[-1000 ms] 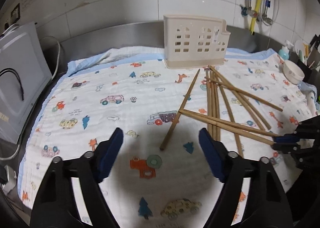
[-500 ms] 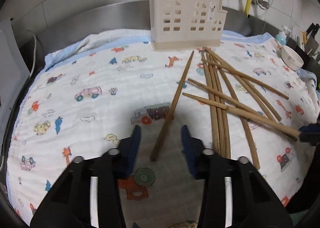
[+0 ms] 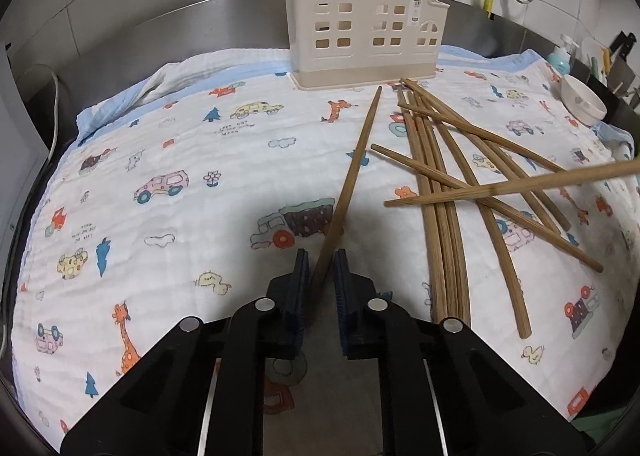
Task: Organize utensils
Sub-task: 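Lift both held chopsticks up toward the white utensil holder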
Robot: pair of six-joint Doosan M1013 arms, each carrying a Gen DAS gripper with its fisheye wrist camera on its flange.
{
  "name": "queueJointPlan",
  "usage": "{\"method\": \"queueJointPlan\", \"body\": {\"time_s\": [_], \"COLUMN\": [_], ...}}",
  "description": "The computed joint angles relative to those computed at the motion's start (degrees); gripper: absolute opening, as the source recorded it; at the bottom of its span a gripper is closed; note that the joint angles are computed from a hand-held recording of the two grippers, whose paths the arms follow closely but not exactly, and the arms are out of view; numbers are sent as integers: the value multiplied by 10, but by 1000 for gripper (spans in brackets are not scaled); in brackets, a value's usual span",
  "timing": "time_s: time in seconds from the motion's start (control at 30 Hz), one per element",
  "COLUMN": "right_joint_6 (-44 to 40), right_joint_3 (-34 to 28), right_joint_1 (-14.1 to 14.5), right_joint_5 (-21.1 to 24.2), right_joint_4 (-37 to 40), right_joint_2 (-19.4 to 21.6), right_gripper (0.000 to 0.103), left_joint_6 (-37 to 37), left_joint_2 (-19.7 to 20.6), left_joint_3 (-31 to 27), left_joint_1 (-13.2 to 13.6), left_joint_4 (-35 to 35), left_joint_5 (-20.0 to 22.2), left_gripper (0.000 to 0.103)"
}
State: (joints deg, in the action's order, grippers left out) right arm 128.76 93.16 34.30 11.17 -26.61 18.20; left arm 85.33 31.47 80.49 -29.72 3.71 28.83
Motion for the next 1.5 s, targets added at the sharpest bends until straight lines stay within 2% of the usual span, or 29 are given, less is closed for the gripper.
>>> {"method": "queueJointPlan", "body": {"time_s": [0.17, 0.23, 0.4, 0.73, 0.83, 0.93, 1.17, 1.3, 1.4, 1.5], "right_joint_6": [88, 117, 86, 87, 118, 146, 172, 182, 175, 138], "right_joint_3": [-9, -13, -31, -64, -70, -77, -106, -134, -160, -192], "right_joint_1": [1, 1, -6, -16, -17, -19, -28, -36, -42, -49], "right_joint_5": [-4, -4, -8, -8, -8, -8, 11, 38, 70, 110], "right_joint_4": [-74, -97, -70, -83, -117, -149, -185, -210, -219, -193], "right_joint_2": [-2, -5, -9, -4, -3, -1, 10, 16, 24, 36], "right_gripper": [7, 7, 7, 7, 7, 7, 7, 7, 7, 7], "left_joint_6": [-7, 13, 36, 86, 107, 157, 218, 224, 206, 216], "left_joint_2": [-1, -6, -24, -50, -54, -56, -45, -35, -26, -17], "left_joint_3": [1, 4, 16, 34, 36, 33, -3, -39, -69, -98], "left_joint_1": [-1, 1, 6, 13, 13, 14, 15, 16, 14, 15], "left_joint_4": [11, -16, -50, -139, -165, -220, -281, -270, -233, -234], "left_joint_5": [-1, -7, -41, -123, -144, -157, -156, -143, -133, -118], "left_gripper": [8, 5, 5, 5, 5, 5, 5, 5, 5, 5]}}
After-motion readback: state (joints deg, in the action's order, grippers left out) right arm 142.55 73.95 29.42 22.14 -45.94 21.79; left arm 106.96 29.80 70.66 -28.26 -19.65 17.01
